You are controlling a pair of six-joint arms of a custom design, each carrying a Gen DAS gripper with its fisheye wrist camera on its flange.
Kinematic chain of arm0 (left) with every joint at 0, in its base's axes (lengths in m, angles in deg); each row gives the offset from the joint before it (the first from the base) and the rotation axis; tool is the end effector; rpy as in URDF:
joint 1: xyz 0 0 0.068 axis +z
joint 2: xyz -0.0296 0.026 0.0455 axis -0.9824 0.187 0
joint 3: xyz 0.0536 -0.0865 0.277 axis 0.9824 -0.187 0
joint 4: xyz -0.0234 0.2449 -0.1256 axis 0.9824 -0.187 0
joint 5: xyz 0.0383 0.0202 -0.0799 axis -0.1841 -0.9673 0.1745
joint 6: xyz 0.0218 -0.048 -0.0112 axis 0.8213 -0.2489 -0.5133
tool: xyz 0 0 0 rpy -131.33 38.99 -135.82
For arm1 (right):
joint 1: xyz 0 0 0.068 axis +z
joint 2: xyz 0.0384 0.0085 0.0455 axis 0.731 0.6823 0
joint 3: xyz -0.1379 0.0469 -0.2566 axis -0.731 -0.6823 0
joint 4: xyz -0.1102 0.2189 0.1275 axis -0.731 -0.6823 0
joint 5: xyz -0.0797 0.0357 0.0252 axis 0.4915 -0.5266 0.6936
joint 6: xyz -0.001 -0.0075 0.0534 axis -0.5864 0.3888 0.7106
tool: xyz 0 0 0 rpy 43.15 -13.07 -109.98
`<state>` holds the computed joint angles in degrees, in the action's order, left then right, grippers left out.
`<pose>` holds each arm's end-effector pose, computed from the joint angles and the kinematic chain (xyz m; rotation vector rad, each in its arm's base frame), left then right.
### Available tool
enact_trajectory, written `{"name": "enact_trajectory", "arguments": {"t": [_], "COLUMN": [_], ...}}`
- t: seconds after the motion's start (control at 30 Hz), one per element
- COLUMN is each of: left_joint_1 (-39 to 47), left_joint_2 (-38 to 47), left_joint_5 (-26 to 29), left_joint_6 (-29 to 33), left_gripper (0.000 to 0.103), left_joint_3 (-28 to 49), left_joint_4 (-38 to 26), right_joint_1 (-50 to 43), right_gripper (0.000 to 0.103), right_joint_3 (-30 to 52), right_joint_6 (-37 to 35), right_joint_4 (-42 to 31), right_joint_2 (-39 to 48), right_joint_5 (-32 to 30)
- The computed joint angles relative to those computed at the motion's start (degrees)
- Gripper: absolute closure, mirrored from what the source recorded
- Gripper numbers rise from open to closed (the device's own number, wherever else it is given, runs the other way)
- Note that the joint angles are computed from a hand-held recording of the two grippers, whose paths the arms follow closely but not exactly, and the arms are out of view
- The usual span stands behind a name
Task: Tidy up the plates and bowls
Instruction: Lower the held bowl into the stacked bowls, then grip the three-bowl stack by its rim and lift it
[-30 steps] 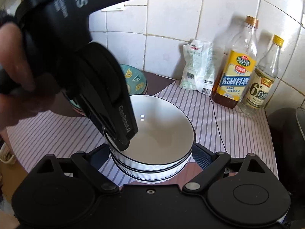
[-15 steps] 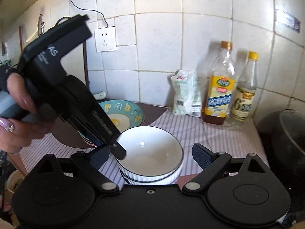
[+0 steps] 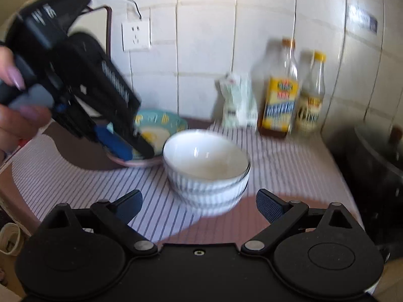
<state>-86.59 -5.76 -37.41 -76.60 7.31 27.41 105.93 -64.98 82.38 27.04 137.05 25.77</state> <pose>0.2269 -0.0423 0.2203 -0.1042 2.6340 -0.6358 0.1141 0.1496 0.1146 -0.4043 2.1009 0.1023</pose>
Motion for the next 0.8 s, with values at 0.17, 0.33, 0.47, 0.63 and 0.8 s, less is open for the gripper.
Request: {"name": "enact_trajectory", "arguments": {"t": [0.17, 0.33, 0.47, 0.63, 0.8], "left_joint_1": [0.3, 4.2, 5.6, 6.2, 5.6], "left_joint_2": [-5.8, -3.8, 1.9, 9.4, 16.2], "left_joint_5": [1.8, 7.6, 9.7, 11.6, 14.5], "left_joint_6": [-0.7, -4.5, -7.0, -8.2, -8.9], "left_gripper": [0.070, 0.061, 0.058, 0.053, 0.038], "left_joint_3": [-9.4, -13.3, -12.3, -12.1, -10.6], "left_joint_4": [13.1, 19.7, 21.9, 28.8, 34.1], "right_joint_1": [1.4, -2.8, -5.5, -10.3, -15.2], "right_gripper": [0.004, 0.004, 0.004, 0.004, 0.004], "right_joint_3": [-1.2, -1.2, 0.6, 1.6, 4.5], "right_joint_6": [3.3, 4.6, 2.4, -1.7, -3.0], "right_joint_4": [9.9, 22.5, 28.4, 41.1, 49.5], "right_joint_2": [10.4, 24.3, 32.8, 42.7, 50.6], "right_joint_5": [1.4, -1.3, -2.1, -7.7, -12.2]}}
